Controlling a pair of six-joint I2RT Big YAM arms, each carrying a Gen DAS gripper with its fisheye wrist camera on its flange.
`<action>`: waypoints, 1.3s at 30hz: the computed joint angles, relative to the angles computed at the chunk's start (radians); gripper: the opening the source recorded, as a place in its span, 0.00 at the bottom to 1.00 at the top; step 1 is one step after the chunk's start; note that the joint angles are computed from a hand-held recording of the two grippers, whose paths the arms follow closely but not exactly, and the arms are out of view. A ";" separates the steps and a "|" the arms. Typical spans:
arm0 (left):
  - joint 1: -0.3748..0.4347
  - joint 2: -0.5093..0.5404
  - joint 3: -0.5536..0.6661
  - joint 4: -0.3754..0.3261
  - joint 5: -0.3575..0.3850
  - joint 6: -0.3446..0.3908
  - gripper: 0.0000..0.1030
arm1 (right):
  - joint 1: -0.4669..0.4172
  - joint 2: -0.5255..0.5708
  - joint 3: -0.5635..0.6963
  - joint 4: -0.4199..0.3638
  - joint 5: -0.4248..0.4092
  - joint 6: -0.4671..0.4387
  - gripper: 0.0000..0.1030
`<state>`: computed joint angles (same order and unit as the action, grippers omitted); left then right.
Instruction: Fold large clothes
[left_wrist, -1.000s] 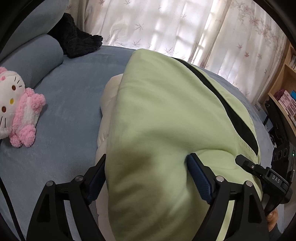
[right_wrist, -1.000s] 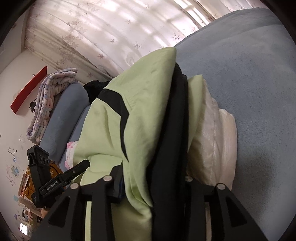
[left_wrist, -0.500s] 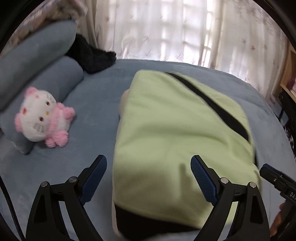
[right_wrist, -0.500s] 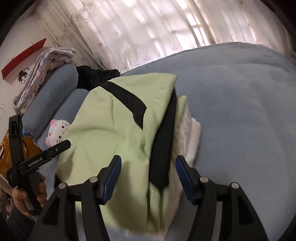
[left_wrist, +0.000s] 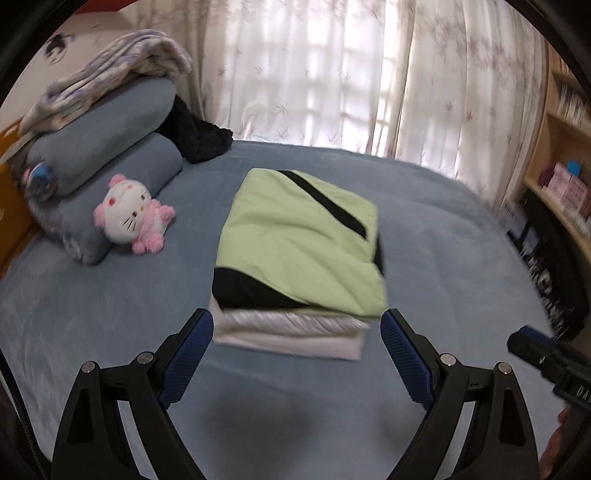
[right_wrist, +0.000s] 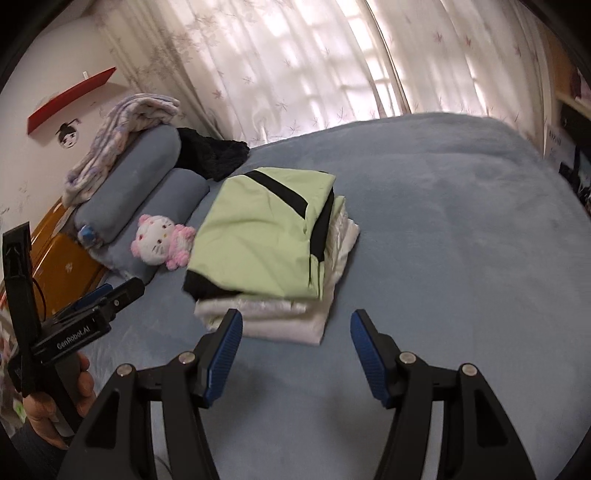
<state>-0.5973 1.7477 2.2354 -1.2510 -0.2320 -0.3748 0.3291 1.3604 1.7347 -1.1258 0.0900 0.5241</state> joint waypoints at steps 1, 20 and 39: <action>-0.013 -0.037 -0.035 0.009 -0.008 -0.013 0.88 | 0.013 -0.031 -0.008 -0.020 0.011 0.002 0.59; -0.405 -0.335 -0.315 0.015 -0.268 -0.157 0.90 | 0.243 -0.436 -0.223 -0.197 0.227 0.146 0.60; -0.578 -0.405 -0.618 0.091 -0.414 -0.301 0.91 | 0.509 -0.574 -0.523 -0.248 0.485 0.481 0.76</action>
